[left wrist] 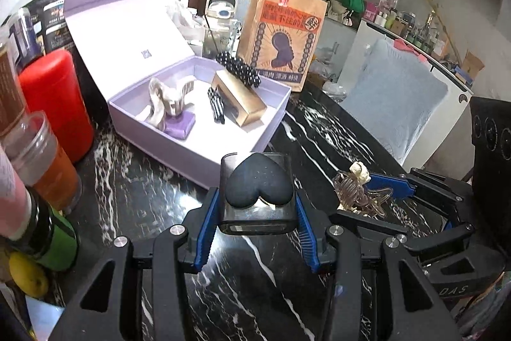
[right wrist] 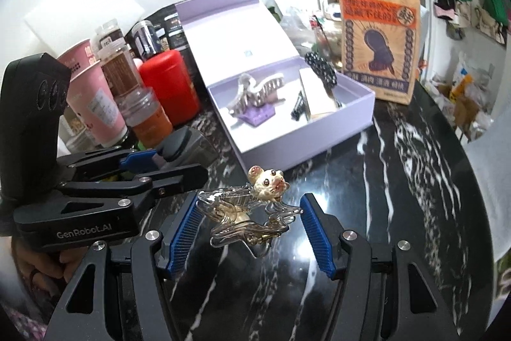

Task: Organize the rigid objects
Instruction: 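Carry the heart compact in the left tool while the right tool carries the gold clip to the box, then lower and open the right tool on the gold clip while the left tool releases the heart compact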

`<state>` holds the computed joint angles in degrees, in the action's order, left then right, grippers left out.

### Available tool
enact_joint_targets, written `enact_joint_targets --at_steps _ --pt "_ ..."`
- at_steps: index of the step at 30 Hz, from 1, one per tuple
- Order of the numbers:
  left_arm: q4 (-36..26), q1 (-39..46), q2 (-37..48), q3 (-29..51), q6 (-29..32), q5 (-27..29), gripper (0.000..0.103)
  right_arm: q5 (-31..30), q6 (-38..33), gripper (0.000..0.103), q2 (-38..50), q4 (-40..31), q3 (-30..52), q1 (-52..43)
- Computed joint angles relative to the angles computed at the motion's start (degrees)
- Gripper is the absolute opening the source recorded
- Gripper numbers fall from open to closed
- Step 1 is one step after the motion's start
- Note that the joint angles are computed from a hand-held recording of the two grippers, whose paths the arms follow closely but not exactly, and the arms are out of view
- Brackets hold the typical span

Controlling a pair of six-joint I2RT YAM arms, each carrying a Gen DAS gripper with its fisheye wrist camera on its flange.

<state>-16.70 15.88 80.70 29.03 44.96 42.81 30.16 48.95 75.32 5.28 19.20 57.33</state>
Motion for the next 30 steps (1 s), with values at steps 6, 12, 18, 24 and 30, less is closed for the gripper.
enact_joint_targets --at_steps 6,12,18,24,30 --pt "1.5 -2.3 2.3 3.5 -3.2 -0.1 0.045 -2.6 -6.4 0.063 -0.6 0.8 1.7 -4.7" --pt "3.9 -5.1 4.2 6.1 -6.9 -1.3 0.045 -5.8 -12.6 0.063 -0.6 2.4 3.1 -9.4" --pt "5.7 -7.8 6.3 9.3 -10.3 -2.4 0.045 -9.7 -18.3 0.063 -0.8 4.0 4.3 -15.0" --pt "8.0 -10.6 9.1 13.1 -13.5 -3.7 0.045 -13.1 -23.0 0.063 -0.7 5.1 5.7 -20.4" --pt "10.4 -13.0 11.5 16.5 -16.6 -6.3 0.045 -17.7 -26.9 0.064 0.5 6.7 7.6 -26.8"
